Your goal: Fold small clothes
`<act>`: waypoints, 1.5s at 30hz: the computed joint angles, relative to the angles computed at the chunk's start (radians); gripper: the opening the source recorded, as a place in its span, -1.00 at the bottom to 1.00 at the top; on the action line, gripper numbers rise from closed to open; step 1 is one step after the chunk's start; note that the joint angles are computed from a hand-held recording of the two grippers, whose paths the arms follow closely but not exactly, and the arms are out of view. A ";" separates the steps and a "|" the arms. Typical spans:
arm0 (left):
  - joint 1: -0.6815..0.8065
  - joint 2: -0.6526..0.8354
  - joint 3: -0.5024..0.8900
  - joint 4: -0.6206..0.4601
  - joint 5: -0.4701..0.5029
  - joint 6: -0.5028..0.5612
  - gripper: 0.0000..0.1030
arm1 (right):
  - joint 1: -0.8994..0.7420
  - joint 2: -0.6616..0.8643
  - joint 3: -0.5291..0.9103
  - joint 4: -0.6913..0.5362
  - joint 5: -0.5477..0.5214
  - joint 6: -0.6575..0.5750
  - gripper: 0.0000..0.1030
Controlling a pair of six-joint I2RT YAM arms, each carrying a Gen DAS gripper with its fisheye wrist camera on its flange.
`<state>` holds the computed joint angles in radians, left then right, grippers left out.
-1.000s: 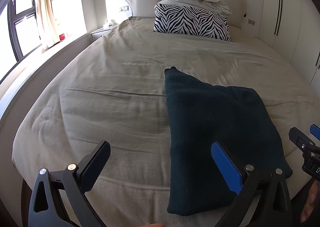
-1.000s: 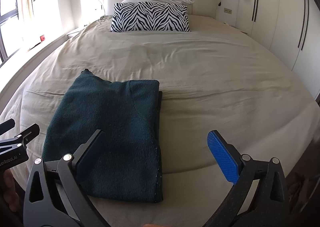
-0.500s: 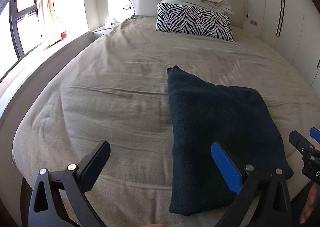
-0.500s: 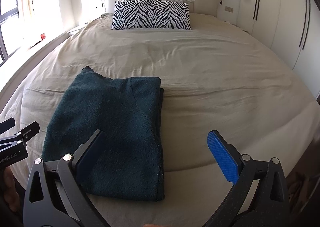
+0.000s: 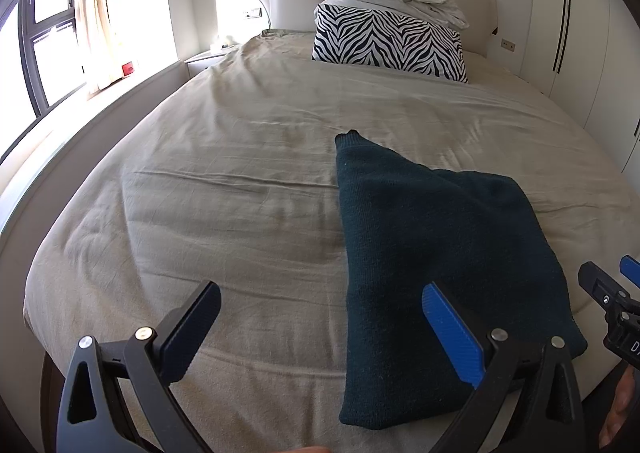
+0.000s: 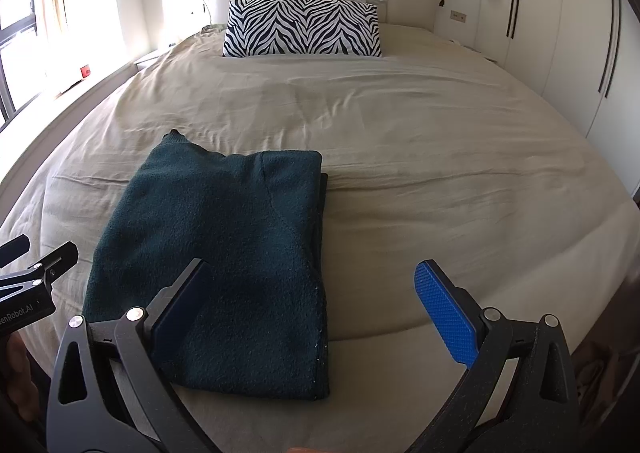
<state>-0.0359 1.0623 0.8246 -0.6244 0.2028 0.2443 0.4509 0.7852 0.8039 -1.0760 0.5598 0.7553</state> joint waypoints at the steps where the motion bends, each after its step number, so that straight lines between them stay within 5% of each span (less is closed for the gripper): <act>1: 0.000 0.002 0.001 0.000 0.000 0.001 1.00 | 0.000 0.000 0.000 -0.001 0.001 0.001 1.00; 45: 0.006 0.006 -0.020 -0.001 0.000 0.006 1.00 | 0.021 -0.018 -0.029 -0.011 -0.014 0.033 1.00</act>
<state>-0.0302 1.0682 0.8049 -0.6251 0.2026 0.2500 0.4723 0.7673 0.7748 -1.0870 0.5460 0.7883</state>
